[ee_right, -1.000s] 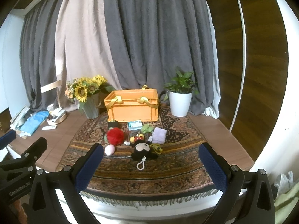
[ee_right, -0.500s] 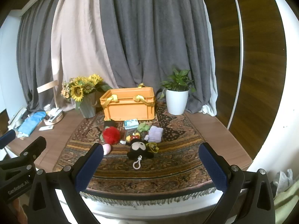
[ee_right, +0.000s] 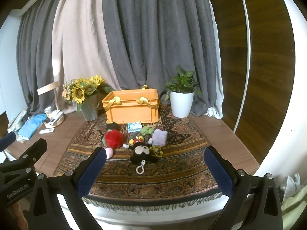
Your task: Organize soft objects
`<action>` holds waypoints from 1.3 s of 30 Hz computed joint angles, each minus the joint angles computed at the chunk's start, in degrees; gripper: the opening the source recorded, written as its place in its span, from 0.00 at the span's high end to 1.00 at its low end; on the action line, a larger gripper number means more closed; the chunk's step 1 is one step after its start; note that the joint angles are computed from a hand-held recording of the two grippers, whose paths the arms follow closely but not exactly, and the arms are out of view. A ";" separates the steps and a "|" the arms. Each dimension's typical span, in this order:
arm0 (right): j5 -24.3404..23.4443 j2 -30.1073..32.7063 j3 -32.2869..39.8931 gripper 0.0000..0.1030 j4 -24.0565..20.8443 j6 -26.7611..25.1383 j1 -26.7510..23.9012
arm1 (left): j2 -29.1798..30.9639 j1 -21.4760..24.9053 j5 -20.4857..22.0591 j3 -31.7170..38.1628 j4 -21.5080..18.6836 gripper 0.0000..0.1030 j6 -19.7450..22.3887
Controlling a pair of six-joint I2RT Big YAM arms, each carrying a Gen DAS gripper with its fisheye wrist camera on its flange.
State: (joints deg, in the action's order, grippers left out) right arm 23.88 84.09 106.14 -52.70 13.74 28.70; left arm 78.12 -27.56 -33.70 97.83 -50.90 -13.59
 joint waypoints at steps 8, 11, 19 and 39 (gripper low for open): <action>0.11 0.24 0.21 0.01 -0.21 0.18 -0.08 | 0.79 -0.03 0.21 0.72 -0.19 0.00 -0.04; 0.10 0.20 0.04 0.01 -0.09 0.19 -0.16 | 1.33 -0.41 -0.05 1.10 -0.19 0.00 -0.10; -0.23 -0.02 -0.76 0.01 0.49 0.17 -0.72 | 1.36 -0.48 0.02 0.93 -0.06 0.00 -0.19; -6.02 6.68 4.43 0.01 -5.23 2.23 -2.32 | 5.15 3.09 5.38 2.04 -3.67 0.00 -1.26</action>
State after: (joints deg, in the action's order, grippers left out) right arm 17.86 90.77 110.58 -57.94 15.97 26.37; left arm 83.28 -24.47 -28.32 99.86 -54.56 -14.85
